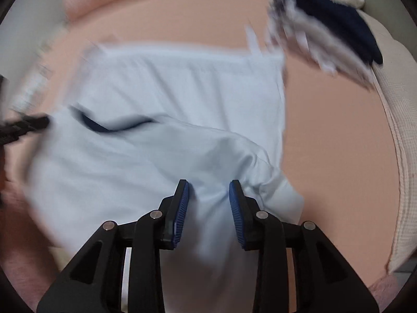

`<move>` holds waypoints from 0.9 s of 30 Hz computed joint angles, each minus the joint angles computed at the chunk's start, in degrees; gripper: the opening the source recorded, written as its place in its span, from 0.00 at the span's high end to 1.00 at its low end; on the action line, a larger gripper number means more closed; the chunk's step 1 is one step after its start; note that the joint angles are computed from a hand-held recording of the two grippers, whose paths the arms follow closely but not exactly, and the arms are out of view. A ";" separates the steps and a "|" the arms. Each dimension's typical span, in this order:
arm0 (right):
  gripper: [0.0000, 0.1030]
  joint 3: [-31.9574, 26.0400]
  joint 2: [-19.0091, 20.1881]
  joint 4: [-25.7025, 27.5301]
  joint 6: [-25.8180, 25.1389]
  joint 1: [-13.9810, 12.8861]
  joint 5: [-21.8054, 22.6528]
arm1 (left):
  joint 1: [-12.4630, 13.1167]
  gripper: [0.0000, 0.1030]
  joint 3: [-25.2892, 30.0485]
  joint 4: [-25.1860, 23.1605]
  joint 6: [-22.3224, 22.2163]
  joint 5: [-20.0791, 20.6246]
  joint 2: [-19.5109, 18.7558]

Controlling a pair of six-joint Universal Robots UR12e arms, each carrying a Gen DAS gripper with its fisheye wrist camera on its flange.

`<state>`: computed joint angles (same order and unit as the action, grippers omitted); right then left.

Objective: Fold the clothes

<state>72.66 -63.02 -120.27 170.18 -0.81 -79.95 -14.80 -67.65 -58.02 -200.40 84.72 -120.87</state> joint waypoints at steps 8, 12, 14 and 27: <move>0.67 -5.65 2.75 -0.46 1.14 -1.87 1.21 | 2.06 0.62 4.32 3.13 0.04 -5.47 -3.18; 0.68 -9.73 6.59 3.65 -0.75 -1.28 -3.88 | 1.61 0.73 5.90 -2.21 4.20 1.77 -3.97; 0.67 -9.33 6.27 2.46 -1.48 -1.61 -5.89 | 2.19 0.71 5.78 -3.13 4.29 4.03 -3.47; 0.32 -20.22 13.70 2.46 6.56 -3.70 1.36 | 4.27 0.53 17.72 -2.69 6.15 -4.28 -11.76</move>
<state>52.44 -49.32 -117.81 176.74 -4.51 -78.59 -10.54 -49.93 -60.72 -194.25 80.44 -132.63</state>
